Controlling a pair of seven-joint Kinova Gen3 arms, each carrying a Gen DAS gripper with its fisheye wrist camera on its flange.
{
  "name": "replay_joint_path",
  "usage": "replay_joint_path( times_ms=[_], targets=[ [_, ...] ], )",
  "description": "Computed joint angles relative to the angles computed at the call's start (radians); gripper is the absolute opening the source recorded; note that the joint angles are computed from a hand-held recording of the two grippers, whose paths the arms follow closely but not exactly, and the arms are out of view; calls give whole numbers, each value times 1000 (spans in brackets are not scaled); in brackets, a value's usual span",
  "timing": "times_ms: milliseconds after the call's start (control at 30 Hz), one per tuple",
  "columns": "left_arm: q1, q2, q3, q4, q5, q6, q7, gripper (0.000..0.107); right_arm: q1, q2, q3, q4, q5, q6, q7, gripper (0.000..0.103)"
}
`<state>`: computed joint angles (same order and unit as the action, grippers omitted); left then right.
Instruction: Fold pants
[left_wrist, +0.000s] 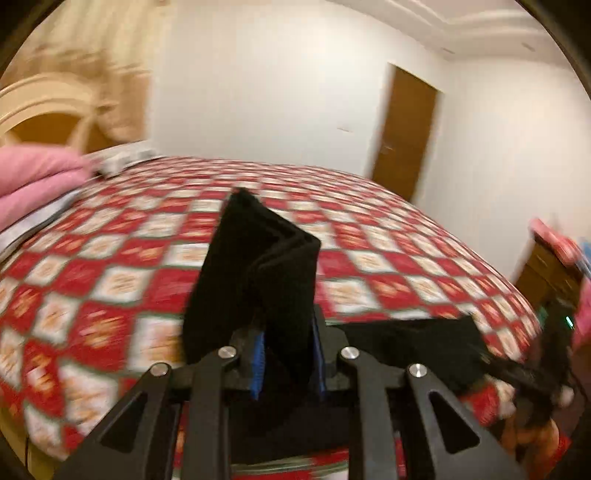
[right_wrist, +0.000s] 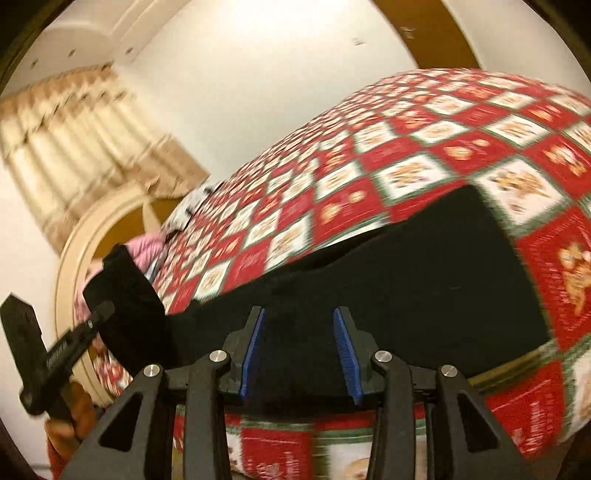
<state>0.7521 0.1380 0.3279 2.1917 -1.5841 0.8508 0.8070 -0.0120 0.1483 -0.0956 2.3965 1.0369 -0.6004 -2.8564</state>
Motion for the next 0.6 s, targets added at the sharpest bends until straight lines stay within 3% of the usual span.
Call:
replay_joint_path(
  times_ms=[167,267,333,367,400,467,600],
  targets=[
    [13,121,0,-130,-51,-123,-168,22,159,74,18,12,112,-203,-115,40],
    [43,206,-12,-207,-2,-165,-290,22,207,129,39,4,159,-310,-162,41],
    [78,259,-26,-250,46,-144,-371,22,207,150,58,4,172,-367,-162,41],
    [92,278,-25,-266,72,-118,-412,22,213,162,59,-2,188,-390,-166,46],
    [115,286,-42,-273,90,-105,-437,22,216,171,56,-11,209,-405,-180,58],
    [145,287,-71,-274,97,-100,-439,22,214,191,52,-22,225,-432,-190,68],
    [182,282,-115,-276,88,-114,-411,22,181,251,38,-108,309,-445,-283,68]
  ],
)
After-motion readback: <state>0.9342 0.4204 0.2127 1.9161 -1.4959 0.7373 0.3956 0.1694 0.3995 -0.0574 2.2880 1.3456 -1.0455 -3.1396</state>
